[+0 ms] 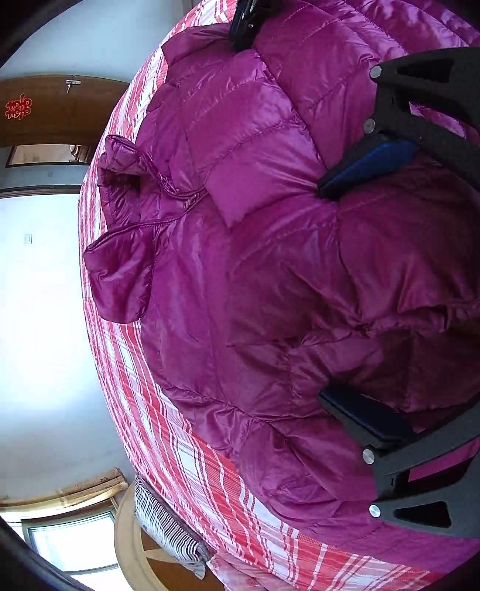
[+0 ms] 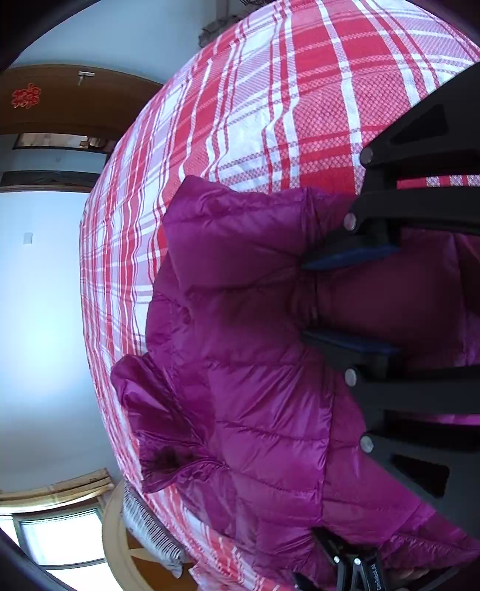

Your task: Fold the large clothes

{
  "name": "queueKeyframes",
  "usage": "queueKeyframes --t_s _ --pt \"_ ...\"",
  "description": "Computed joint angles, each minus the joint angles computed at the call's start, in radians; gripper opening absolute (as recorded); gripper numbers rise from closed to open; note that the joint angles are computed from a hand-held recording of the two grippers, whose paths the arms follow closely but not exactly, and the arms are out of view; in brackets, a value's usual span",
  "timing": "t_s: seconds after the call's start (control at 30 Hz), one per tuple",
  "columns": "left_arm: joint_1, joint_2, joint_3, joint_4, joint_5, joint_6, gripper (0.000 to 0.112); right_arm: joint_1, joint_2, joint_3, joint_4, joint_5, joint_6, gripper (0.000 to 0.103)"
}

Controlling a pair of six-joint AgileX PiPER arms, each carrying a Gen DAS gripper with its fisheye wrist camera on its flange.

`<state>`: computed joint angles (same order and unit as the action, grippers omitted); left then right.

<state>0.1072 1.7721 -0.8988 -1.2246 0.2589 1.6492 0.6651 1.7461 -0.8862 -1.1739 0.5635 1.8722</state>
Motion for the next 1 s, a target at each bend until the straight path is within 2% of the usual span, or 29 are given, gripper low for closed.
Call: queueKeyframes --t_s 0.17,0.27,0.33,0.53,0.6,0.7,0.77,0.83,1.0 --pt "0.000 -0.010 0.020 -0.064 -0.002 0.061 0.102 0.021 -0.027 -0.025 0.082 0.061 -0.114 0.036" --pt "-0.005 -0.014 0.029 -0.113 -0.017 0.112 0.102 0.082 -0.115 0.019 -0.070 0.171 0.069 0.042" --pt "-0.006 -0.017 0.035 -0.140 -0.021 0.141 0.102 0.078 -0.141 -0.003 -0.093 0.196 0.080 0.042" --pt "-0.005 -0.019 0.039 -0.152 -0.019 0.151 0.102 -0.062 0.004 -0.166 0.099 0.036 -0.147 0.042" --pt "-0.005 -0.018 0.039 -0.151 -0.017 0.151 0.102 -0.079 0.047 -0.161 0.116 -0.002 -0.118 0.040" --pt "-0.007 -0.015 0.035 -0.133 -0.018 0.132 0.102 -0.097 0.080 -0.104 -0.028 -0.073 0.065 0.038" --pt "-0.009 -0.015 0.036 -0.140 -0.022 0.140 0.102 -0.103 0.077 -0.093 -0.065 -0.089 0.110 0.038" --pt "-0.010 -0.015 0.038 -0.148 -0.024 0.149 0.102 -0.102 0.080 -0.102 -0.042 -0.083 0.080 0.038" --pt "-0.011 -0.016 0.039 -0.149 -0.025 0.148 0.102 -0.082 0.100 -0.141 0.027 -0.025 -0.007 0.038"
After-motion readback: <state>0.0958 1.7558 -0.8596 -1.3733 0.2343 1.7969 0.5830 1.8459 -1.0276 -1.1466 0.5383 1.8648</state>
